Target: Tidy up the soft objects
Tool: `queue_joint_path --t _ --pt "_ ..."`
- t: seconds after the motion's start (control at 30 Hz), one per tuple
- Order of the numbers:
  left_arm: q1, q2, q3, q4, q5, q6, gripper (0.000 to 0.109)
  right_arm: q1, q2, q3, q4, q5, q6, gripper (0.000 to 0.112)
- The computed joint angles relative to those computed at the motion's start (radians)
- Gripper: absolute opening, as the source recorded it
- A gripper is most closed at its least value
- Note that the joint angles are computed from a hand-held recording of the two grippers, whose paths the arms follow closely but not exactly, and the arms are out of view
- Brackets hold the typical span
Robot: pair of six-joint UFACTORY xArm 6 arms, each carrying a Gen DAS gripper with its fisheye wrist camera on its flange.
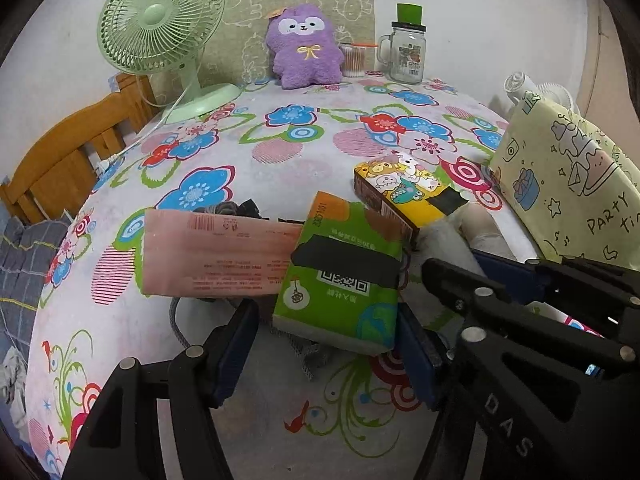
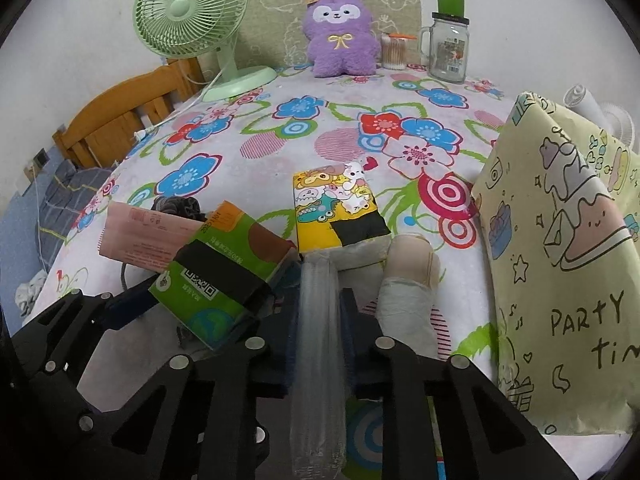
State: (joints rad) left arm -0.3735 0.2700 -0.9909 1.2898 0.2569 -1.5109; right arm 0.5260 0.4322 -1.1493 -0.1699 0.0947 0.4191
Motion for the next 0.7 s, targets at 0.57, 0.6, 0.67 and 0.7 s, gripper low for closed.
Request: queue_joint_path --t 0.57,0.6,0.67,0.7 --pt "-0.016 -0.044 0.025 0.069 0.007 -0.061 0.056 -0.020 -0.051 0.050 -0.191 -0.032 0.171 0.019" --pt "-0.018 -0.049 0.029 0.075 0.009 -0.069 0.056 -0.022 -0.054 0.052 -0.205 -0.034 0.183 0.019" --pt "-0.022 -0.062 0.038 0.091 0.014 -0.089 0.055 -0.024 -0.065 0.061 -0.247 -0.038 0.220 0.019" --pt "-0.023 -0.069 0.042 0.099 0.016 -0.098 0.055 -0.026 -0.071 0.065 -0.269 -0.041 0.239 0.019"
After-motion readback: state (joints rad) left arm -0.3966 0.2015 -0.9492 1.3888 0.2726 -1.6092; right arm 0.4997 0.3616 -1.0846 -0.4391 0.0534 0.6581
